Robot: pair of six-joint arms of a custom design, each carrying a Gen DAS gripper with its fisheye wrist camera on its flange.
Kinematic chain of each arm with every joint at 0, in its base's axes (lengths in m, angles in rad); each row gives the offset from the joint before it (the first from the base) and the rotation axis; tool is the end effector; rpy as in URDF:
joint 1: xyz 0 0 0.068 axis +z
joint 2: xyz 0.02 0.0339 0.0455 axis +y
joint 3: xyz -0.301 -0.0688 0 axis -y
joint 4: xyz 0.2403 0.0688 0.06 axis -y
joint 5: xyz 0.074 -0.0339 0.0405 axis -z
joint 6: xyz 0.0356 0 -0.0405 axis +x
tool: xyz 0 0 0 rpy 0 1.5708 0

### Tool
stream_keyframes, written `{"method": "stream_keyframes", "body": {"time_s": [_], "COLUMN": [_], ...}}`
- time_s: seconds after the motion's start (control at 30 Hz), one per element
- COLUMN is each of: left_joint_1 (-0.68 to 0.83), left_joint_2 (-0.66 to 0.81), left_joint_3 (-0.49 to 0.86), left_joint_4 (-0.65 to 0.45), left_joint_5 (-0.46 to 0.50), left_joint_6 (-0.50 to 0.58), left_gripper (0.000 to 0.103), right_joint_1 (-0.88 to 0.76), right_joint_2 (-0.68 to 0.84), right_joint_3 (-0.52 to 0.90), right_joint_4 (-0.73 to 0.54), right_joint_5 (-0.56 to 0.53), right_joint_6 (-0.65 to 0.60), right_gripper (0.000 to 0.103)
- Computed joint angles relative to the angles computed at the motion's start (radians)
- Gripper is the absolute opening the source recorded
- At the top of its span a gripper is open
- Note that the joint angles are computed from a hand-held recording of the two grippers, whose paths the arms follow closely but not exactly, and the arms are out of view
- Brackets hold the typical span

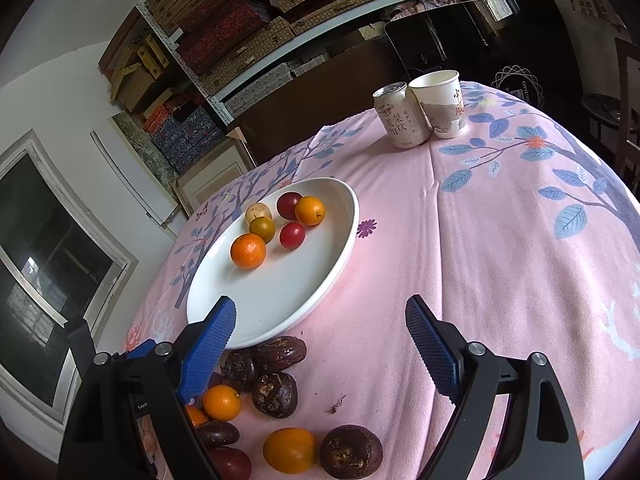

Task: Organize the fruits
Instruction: 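Grasp a dark brown round fruit with the left tool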

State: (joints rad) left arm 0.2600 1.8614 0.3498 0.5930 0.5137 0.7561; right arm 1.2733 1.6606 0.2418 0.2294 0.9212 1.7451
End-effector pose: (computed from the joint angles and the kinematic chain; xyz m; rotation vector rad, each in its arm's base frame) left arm 0.2404 0.0458 0.0821 0.7730 2.2089 -0.1514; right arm 0.0794 0.1621 0.0962 0.7121 2.0695 0.3532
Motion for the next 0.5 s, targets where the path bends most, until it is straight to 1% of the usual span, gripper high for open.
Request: {"method": "stream_keyframes", "body": {"time_s": [0.03, 0.07, 0.2, 0.27, 0.3, 0.37, 0.4, 0.5], "left_joint_1": [-0.025, -0.049, -0.091, -0.102, -0.107, -0.122, -0.115, -0.109], "left_joint_2": [0.003, 0.008, 0.032, 0.046, 0.052, 0.073, 0.079, 0.088], "left_joint_3": [-0.021, -0.021, 0.041, 0.076, 0.091, 0.135, 0.155, 0.177], "left_joint_4": [0.057, 0.070, -0.031, -0.084, -0.107, -0.182, -0.219, -0.261], "left_joint_5": [-0.024, -0.046, -0.074, -0.073, -0.072, -0.076, -0.051, -0.026], "left_joint_6": [-0.009, -0.017, -0.014, -0.014, -0.015, -0.008, -0.008, -0.001], "left_gripper": [0.099, 0.099, 0.099, 0.097, 0.094, 0.064, 0.063, 0.055], "right_joint_1": [0.005, 0.006, 0.000, -0.007, -0.011, -0.014, -0.016, -0.022], "right_joint_2": [-0.003, -0.003, -0.002, 0.000, 0.002, 0.005, 0.008, 0.024], "right_joint_3": [0.001, 0.001, 0.004, 0.005, 0.011, 0.024, 0.028, 0.053], "right_joint_4": [-0.009, -0.010, -0.012, 0.000, -0.004, -0.020, -0.022, -0.049], "right_joint_5": [0.003, 0.004, -0.008, -0.022, -0.029, -0.043, -0.052, -0.086], "right_joint_6": [0.008, 0.008, -0.001, -0.022, -0.032, -0.047, -0.057, -0.082], "right_gripper": [0.087, 0.087, 0.087, 0.087, 0.087, 0.087, 0.087, 0.087]}}
